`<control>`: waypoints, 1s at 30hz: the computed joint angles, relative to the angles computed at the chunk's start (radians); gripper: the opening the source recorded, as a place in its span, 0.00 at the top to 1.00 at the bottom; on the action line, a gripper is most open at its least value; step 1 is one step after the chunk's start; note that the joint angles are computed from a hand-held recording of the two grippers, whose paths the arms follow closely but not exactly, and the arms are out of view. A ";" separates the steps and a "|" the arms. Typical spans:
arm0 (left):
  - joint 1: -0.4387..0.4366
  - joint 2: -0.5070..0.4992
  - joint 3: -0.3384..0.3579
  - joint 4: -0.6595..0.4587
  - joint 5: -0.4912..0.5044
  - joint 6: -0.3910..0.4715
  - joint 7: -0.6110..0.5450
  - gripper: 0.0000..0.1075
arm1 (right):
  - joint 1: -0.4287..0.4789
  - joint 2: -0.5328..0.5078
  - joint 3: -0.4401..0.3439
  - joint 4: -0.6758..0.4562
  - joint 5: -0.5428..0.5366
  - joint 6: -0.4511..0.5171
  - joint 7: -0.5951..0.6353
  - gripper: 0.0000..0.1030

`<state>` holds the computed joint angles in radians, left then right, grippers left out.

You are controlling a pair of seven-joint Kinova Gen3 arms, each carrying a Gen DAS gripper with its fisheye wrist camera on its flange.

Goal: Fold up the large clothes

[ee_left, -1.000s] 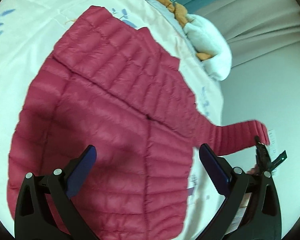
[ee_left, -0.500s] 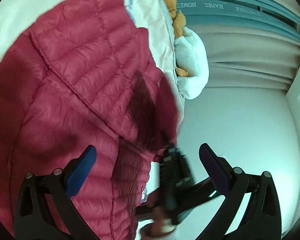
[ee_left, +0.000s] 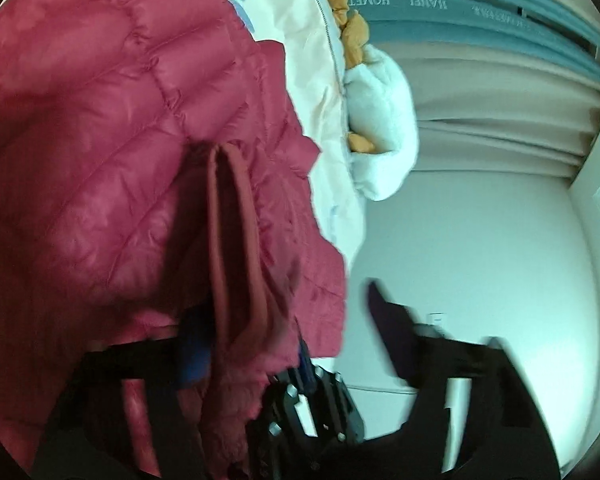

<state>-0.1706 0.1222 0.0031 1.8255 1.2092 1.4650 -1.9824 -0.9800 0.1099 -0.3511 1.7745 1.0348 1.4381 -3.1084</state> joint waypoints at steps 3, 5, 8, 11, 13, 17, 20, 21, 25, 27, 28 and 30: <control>0.031 -0.021 0.010 -0.044 -0.085 -0.069 0.044 0.88 | 0.022 -0.023 -0.009 0.009 -0.026 -0.029 -0.018 0.49; 0.049 -0.054 0.010 -0.062 -0.137 -0.130 0.063 0.89 | 0.021 -0.062 -0.008 0.035 -0.029 -0.044 -0.072 0.39; 0.043 -0.095 0.004 -0.096 -0.177 -0.158 0.035 0.89 | 0.040 -0.161 -0.047 0.093 -0.028 -0.064 -0.162 0.33; 0.063 -0.126 -0.013 -0.147 -0.258 -0.201 0.022 0.89 | 0.065 -0.292 -0.063 0.157 -0.036 -0.082 -0.256 0.33; 0.067 -0.125 -0.020 -0.175 -0.311 -0.209 0.026 0.89 | 0.104 -0.373 -0.041 0.183 -0.071 -0.105 -0.293 0.37; 0.074 -0.105 -0.020 -0.204 -0.386 -0.228 0.055 0.89 | 0.210 -0.434 0.053 0.192 -0.193 -0.165 -0.235 0.55; 0.065 -0.094 -0.023 -0.203 -0.415 -0.244 0.058 0.89 | 0.254 -0.437 0.076 0.211 -0.230 -0.194 -0.201 0.57; 0.069 -0.097 -0.019 -0.200 -0.449 -0.259 0.073 0.89 | 0.267 -0.429 0.068 0.212 -0.236 -0.188 -0.193 0.58; 0.062 -0.053 -0.013 -0.198 -0.476 -0.248 0.093 0.89 | 0.322 -0.409 0.072 0.246 -0.283 -0.215 -0.166 0.61; 0.051 -0.048 -0.011 -0.180 -0.467 -0.240 0.059 0.86 | 0.348 -0.404 0.069 0.272 -0.306 -0.238 -0.163 0.61; 0.053 -0.051 -0.007 -0.174 -0.481 -0.248 0.052 0.85 | 0.360 -0.396 0.078 0.280 -0.310 -0.254 -0.151 0.61; 0.058 -0.057 -0.002 -0.166 -0.500 -0.264 0.037 0.83 | 0.386 -0.392 0.059 0.286 -0.322 -0.255 -0.139 0.61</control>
